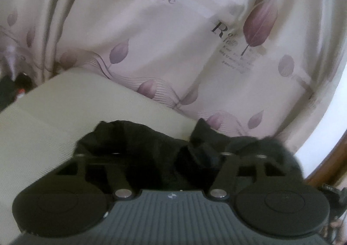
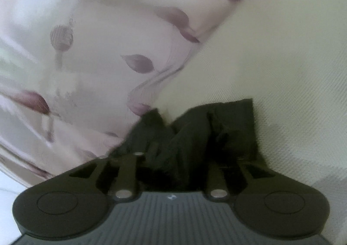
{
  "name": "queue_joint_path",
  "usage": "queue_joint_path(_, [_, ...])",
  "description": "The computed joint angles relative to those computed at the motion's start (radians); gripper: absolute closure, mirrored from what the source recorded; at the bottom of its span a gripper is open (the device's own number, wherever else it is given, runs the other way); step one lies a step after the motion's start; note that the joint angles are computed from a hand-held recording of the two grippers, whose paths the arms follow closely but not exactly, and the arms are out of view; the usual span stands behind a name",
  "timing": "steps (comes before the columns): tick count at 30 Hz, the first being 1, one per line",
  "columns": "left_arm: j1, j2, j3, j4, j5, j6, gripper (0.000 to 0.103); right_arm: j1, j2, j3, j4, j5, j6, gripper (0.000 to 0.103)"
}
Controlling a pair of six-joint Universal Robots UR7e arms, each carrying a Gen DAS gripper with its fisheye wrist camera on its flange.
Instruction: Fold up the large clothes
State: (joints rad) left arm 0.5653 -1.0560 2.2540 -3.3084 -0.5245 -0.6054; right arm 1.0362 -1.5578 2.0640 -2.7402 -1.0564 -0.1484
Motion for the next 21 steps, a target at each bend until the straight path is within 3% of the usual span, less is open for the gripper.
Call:
queue_joint_path(1, [-0.004,0.009,0.004,-0.046,-0.001,0.019,0.019,-0.02,-0.004,0.012,-0.011,0.059,0.01,0.043])
queue_joint_path(2, [-0.013,0.02,0.012,-0.103,0.009,0.048,0.01,-0.039,-0.011,0.026,-0.024,0.114,0.016,0.015])
queue_joint_path(3, [-0.032,0.04,0.016,-0.167,0.051,0.082,0.002,-0.06,-0.022,0.05,-0.057,0.173,0.024,0.0])
queue_joint_path(5, [-0.065,0.093,0.004,-0.322,0.132,0.206,0.0,-0.093,-0.048,0.095,-0.124,0.256,0.046,0.0])
queue_joint_path(6, [-0.07,0.102,0.0,-0.368,0.135,0.256,0.0,-0.103,-0.059,0.102,-0.114,0.284,0.033,0.0])
queue_joint_path(8, [-0.079,0.091,-0.002,-0.351,0.139,0.256,0.0,-0.109,-0.094,0.114,-0.081,0.288,-0.019,0.0])
queue_joint_path(9, [-0.085,0.089,-0.003,-0.351,0.136,0.257,0.0,-0.101,-0.106,0.118,-0.084,0.264,-0.043,0.0])
queue_joint_path(11, [-0.093,0.089,-0.008,-0.33,0.121,0.27,0.002,-0.065,-0.14,0.125,-0.069,0.189,-0.179,0.0])
queue_joint_path(12, [-0.1,0.088,-0.017,-0.261,0.129,0.26,0.012,-0.034,-0.148,0.125,-0.077,0.128,-0.235,0.0])
queue_joint_path(13, [-0.106,0.084,-0.025,-0.178,0.129,0.24,0.034,0.014,-0.15,0.131,-0.116,0.031,-0.296,0.0])
queue_joint_path(15, [-0.088,0.084,-0.064,-0.015,0.085,0.204,0.065,0.093,-0.131,0.138,-0.19,-0.101,-0.395,0.014])
queue_joint_path(16, [-0.078,0.089,-0.086,0.041,0.067,0.187,0.074,0.141,-0.11,0.135,-0.224,-0.181,-0.436,0.02])
queue_joint_path(18, [-0.061,0.121,-0.119,0.051,0.019,0.205,0.077,0.227,-0.052,0.117,-0.29,-0.329,-0.496,0.043])
queue_joint_path(21, [-0.033,0.173,-0.177,0.094,-0.034,0.23,0.077,0.319,0.055,0.088,-0.417,-0.493,-0.564,0.046])
